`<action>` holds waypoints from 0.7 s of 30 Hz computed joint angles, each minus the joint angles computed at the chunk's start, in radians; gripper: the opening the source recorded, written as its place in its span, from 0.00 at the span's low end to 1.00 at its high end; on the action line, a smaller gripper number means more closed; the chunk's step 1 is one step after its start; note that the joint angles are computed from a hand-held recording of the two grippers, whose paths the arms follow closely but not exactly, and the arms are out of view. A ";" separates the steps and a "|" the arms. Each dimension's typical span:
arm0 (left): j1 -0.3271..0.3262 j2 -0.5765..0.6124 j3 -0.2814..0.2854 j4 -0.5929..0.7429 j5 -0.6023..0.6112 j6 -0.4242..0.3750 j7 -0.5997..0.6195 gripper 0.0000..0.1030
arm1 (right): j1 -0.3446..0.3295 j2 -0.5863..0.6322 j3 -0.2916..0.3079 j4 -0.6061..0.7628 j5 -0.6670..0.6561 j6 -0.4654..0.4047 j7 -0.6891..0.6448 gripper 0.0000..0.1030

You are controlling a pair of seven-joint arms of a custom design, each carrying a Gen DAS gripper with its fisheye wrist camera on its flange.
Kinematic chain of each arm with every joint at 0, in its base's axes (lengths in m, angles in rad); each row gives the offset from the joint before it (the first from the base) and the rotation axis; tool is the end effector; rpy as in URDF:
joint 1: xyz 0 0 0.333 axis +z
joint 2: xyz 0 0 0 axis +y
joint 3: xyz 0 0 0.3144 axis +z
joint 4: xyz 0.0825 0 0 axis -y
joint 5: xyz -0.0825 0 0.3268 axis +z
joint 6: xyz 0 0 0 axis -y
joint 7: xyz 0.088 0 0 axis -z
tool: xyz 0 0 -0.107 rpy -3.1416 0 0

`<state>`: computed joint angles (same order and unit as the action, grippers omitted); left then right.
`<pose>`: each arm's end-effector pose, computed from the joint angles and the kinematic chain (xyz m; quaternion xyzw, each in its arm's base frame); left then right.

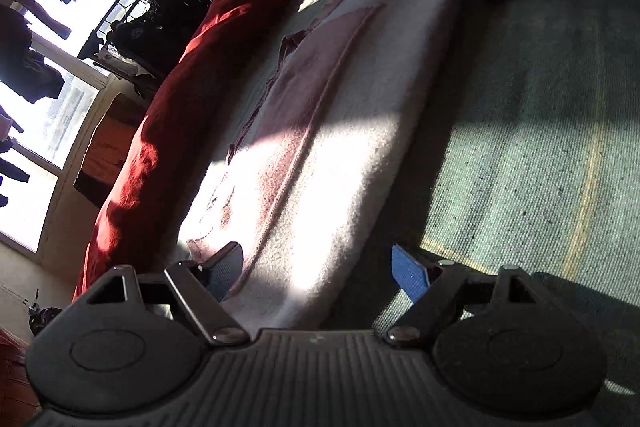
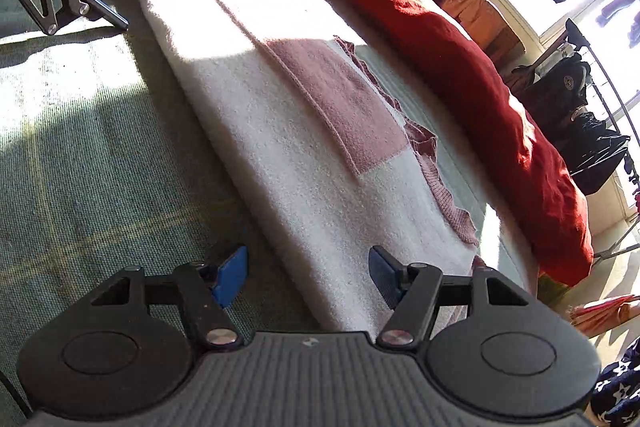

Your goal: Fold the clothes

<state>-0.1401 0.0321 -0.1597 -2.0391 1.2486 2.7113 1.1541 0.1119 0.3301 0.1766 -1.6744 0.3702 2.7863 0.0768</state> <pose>0.5079 -0.1911 0.5061 -0.2926 0.8314 -0.0691 0.4673 0.6293 0.1518 0.5263 -0.9140 0.0535 -0.3401 0.2147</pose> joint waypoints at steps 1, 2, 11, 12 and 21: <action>-0.003 0.016 -0.001 0.015 0.043 0.000 -0.016 0.79 | -0.001 0.002 0.005 -0.011 -0.002 0.025 -0.024 0.68; -0.007 0.031 0.000 0.032 0.071 -0.001 -0.026 0.79 | 0.000 0.005 0.012 -0.023 -0.007 0.060 -0.049 0.69; -0.071 0.185 0.033 0.217 0.176 0.000 -0.007 0.81 | 0.018 0.109 0.090 0.045 -0.074 0.207 -0.059 0.69; -0.075 0.183 0.041 0.215 0.183 -0.001 -0.003 0.81 | 0.015 0.116 0.096 0.049 -0.090 0.215 -0.062 0.69; -0.032 0.072 0.053 0.064 0.351 -0.082 -0.039 0.81 | 0.027 0.112 -0.050 -0.017 -0.293 0.357 -0.003 0.69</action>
